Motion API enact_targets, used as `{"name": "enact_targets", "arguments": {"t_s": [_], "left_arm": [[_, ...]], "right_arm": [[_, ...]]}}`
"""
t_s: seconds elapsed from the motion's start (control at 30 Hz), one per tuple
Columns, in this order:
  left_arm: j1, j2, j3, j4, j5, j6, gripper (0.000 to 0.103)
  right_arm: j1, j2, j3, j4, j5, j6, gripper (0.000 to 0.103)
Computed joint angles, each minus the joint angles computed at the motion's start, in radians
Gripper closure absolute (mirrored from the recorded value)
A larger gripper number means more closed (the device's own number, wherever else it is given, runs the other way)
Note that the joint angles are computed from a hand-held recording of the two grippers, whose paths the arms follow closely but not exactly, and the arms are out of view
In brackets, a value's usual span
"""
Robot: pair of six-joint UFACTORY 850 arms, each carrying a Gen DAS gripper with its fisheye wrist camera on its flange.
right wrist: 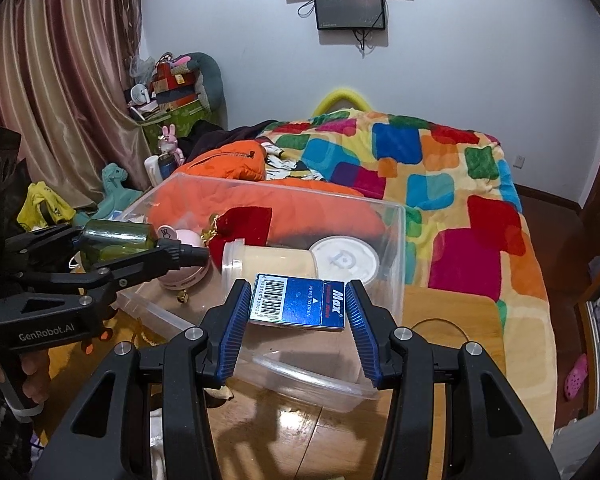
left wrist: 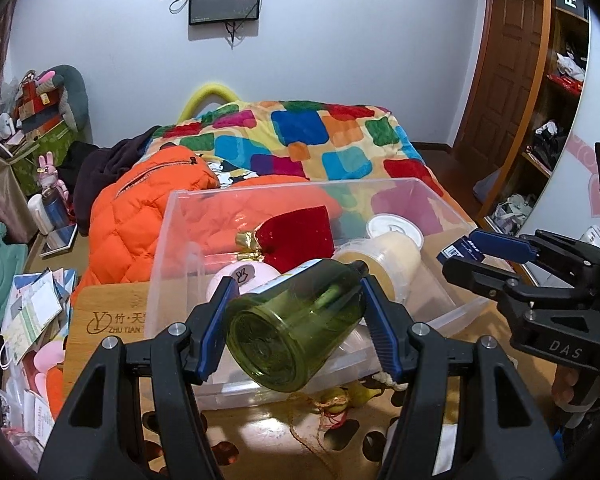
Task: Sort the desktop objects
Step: 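Open the left tool to drop the bottle while the right tool releases the card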
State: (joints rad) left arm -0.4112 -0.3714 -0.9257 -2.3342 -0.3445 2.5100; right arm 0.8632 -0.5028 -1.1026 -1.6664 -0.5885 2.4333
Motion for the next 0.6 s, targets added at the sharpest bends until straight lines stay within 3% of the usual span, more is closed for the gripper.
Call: {"name": "enact_targets", "arguments": {"t_s": [0.3,0.6], "left_arm": [[0.001,0.001,0.002,-0.008,-0.002,0.008,0.041],[0.003,0.016,0.011,-0.018,0.002,0.016,0.039]], "right_arm": [[-0.005,-0.024,-0.025,0.019,0.028,-0.037,0.058],[0.008,-0.035,-0.053,0.095,0.002,-0.126,0.057]]}}
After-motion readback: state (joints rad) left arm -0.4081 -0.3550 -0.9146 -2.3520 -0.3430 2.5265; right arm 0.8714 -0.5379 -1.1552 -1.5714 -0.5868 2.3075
